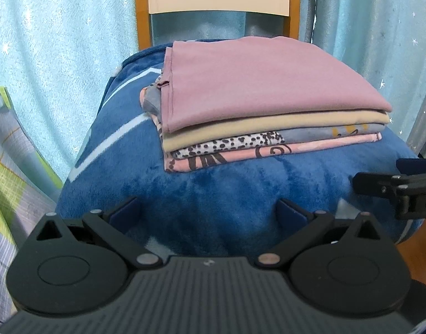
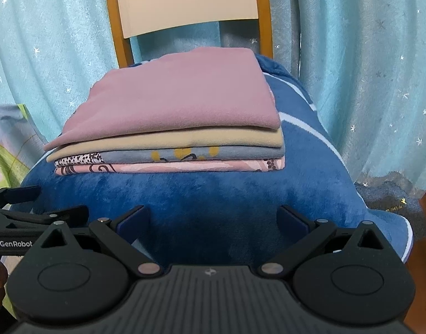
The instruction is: Fold clothes
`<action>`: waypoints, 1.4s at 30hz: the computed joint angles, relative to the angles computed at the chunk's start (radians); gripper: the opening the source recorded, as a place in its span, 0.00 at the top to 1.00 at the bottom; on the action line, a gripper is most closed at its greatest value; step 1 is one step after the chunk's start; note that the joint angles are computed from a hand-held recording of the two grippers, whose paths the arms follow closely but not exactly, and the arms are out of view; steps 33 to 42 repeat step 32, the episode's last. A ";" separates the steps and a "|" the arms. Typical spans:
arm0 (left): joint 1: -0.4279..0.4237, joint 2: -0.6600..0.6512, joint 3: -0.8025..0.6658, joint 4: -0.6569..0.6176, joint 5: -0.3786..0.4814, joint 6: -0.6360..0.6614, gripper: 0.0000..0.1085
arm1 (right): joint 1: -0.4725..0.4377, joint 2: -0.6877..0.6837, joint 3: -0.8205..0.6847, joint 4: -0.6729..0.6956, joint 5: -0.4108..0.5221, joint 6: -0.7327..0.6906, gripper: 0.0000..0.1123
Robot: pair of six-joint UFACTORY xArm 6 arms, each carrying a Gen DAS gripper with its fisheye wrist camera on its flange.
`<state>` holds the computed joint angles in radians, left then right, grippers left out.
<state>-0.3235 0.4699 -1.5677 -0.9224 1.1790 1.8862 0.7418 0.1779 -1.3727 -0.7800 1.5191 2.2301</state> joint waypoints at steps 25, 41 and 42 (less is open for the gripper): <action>-0.003 -0.012 0.017 0.001 -0.013 0.009 0.05 | -0.011 0.048 -0.048 0.016 0.021 -0.012 0.08; -0.001 -0.011 0.021 -0.010 -0.016 0.017 0.05 | -0.011 0.045 -0.046 0.015 0.020 -0.009 0.08; -0.001 -0.011 0.021 -0.010 -0.016 0.017 0.05 | -0.011 0.045 -0.046 0.015 0.020 -0.009 0.08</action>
